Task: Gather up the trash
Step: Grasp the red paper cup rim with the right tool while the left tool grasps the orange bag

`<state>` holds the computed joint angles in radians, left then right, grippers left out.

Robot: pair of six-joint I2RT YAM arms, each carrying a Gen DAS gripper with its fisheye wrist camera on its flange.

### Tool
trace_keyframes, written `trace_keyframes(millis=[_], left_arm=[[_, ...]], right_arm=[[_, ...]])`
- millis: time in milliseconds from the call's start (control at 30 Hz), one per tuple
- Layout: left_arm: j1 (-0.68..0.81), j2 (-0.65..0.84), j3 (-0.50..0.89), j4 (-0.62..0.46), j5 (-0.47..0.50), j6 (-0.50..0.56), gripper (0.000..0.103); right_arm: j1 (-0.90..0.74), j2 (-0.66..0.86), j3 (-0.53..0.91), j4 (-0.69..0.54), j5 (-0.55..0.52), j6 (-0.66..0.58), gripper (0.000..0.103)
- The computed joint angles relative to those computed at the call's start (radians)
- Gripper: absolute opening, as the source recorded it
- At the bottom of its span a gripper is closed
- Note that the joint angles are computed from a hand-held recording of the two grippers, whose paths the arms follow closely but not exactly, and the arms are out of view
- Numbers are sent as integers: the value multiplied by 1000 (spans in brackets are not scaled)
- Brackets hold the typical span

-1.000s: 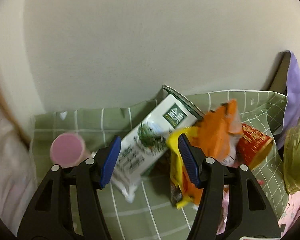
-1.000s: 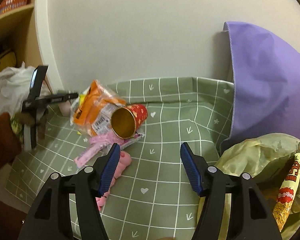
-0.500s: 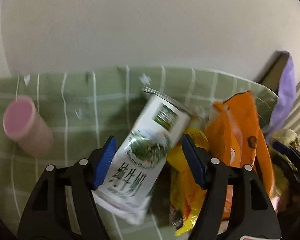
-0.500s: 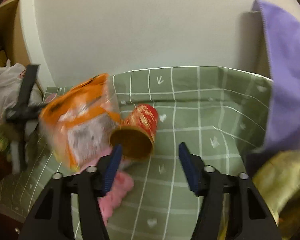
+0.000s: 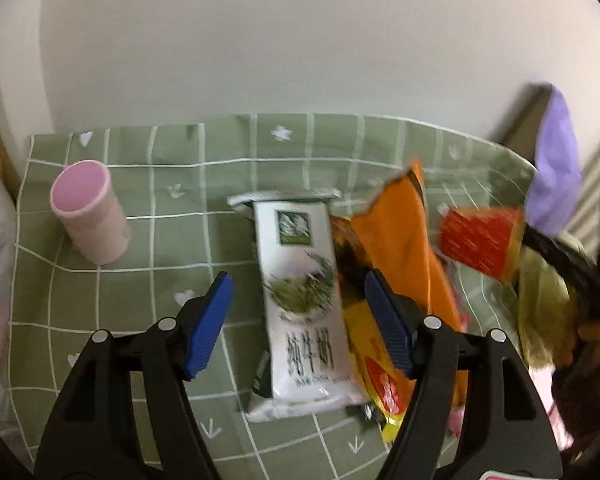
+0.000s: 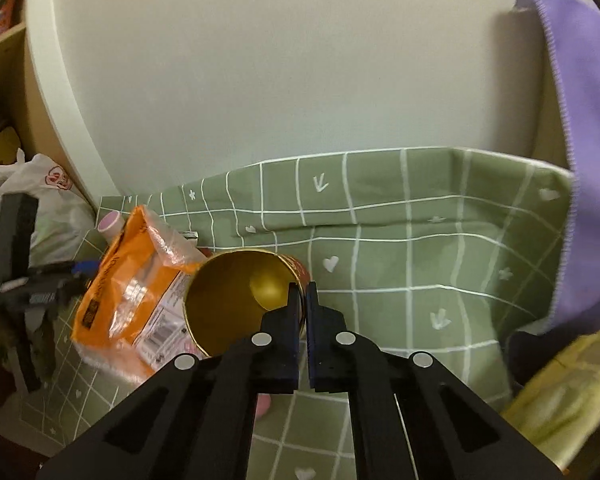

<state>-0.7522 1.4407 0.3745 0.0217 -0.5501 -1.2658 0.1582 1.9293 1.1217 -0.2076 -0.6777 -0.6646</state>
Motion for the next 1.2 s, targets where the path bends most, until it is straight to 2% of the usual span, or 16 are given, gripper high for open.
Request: trace_keyframes(millis=[100,133,200,300,367,467,600,767,933,1033,1100,1200], left_arm=[[67,0,-15,52,72,19,65],[74,39,26,61,86,32,65],[62,93,102,58,78,84,65],[31,86,148,49,47,109,65],[7,47,152,-4,-4,72,65],[-59,-14,156,-131,-119,-42,65],[-104,-91,109,-156,-146,-108,65],[-147,77,220,-217,-145,-149,65],[-173,263,309,-198,-100,-232,65],[-175,357,388,-293,-94,-298,64],[-171,391,402,-288,-71,-346,56],[-173,410,390,-235,-41,-372,35]], right_arm=[[-48,-19,-18,-20,-15,-17,5],[-64,-25,-20,-31,-22,-25,5],[-89,-44,-35,-40,-28,-34,5],[-122,-75,-63,-41,-34,-63,5],[-145,-93,-75,-47,-42,-82,5],[-179,-110,-85,-70,-66,-112,5],[-212,-123,-94,-97,-90,-143,5],[-233,-141,-113,-131,-100,-186,5],[-268,-162,-150,-158,-106,-242,5],[-290,-159,-153,-186,-112,-269,5],[-305,-166,-162,-195,-117,-290,5],[-324,-168,-160,-215,-126,-310,5]])
